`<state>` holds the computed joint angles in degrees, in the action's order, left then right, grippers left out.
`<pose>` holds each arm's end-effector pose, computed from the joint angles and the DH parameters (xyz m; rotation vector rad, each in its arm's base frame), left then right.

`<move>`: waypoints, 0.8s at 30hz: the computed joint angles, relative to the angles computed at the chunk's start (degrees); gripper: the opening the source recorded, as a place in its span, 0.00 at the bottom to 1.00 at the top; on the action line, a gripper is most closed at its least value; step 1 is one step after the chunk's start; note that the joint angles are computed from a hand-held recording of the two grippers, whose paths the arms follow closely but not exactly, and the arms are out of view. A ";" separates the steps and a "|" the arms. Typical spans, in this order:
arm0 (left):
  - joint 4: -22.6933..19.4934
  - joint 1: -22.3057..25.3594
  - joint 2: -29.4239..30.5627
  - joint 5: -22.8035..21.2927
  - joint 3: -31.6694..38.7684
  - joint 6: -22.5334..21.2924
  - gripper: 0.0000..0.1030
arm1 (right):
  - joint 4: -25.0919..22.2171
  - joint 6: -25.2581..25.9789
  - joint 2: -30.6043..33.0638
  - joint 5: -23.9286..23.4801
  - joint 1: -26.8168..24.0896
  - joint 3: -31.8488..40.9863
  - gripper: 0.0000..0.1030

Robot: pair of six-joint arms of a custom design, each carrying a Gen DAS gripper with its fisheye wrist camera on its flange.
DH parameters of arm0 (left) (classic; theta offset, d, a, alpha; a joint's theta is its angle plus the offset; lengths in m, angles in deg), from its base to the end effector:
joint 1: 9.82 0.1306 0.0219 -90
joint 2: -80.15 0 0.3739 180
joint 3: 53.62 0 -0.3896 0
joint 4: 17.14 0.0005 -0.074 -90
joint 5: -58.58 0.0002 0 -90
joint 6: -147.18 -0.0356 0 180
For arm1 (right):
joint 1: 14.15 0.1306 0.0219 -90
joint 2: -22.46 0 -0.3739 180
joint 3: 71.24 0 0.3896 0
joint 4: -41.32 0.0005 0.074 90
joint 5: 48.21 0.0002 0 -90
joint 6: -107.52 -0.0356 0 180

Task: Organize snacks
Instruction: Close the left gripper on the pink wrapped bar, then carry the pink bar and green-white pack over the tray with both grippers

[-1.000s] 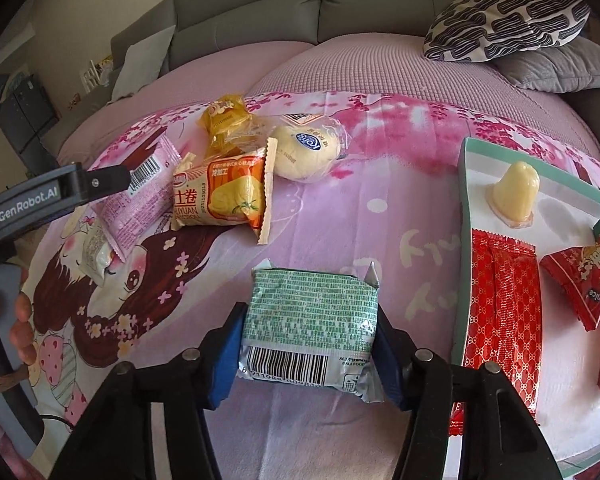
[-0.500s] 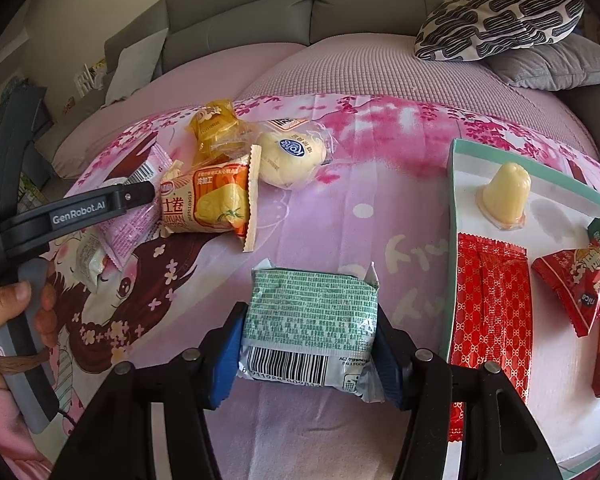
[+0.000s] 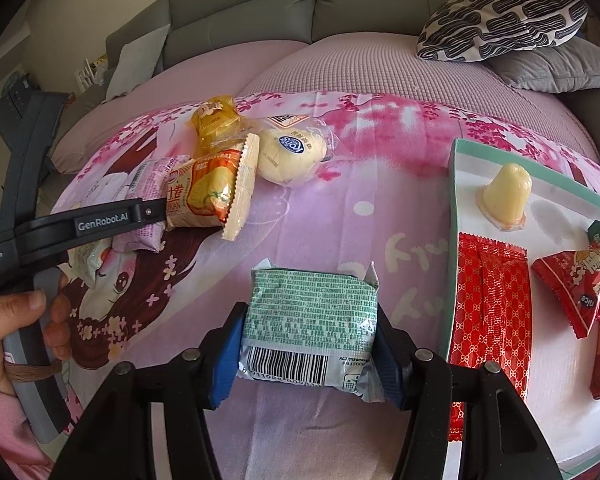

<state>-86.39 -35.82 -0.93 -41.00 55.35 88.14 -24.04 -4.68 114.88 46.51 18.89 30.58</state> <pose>0.4690 -0.2227 0.4741 -0.1716 2.5827 -0.1493 0.4069 0.2606 0.4770 -0.2101 2.5566 0.2704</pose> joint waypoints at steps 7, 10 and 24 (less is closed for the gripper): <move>-0.85 -0.40 0.12 -1.98 0.52 0.96 0.39 | 0.17 -0.04 -0.09 0.10 0.06 -0.17 0.59; -1.24 -0.64 -0.48 -3.04 0.57 1.43 0.38 | 0.74 -0.83 -0.56 -1.09 -0.41 -0.50 0.58; -0.93 -3.51 -4.27 -7.55 1.72 2.25 0.38 | 3.62 -1.74 -3.96 -0.47 -0.73 -0.62 0.58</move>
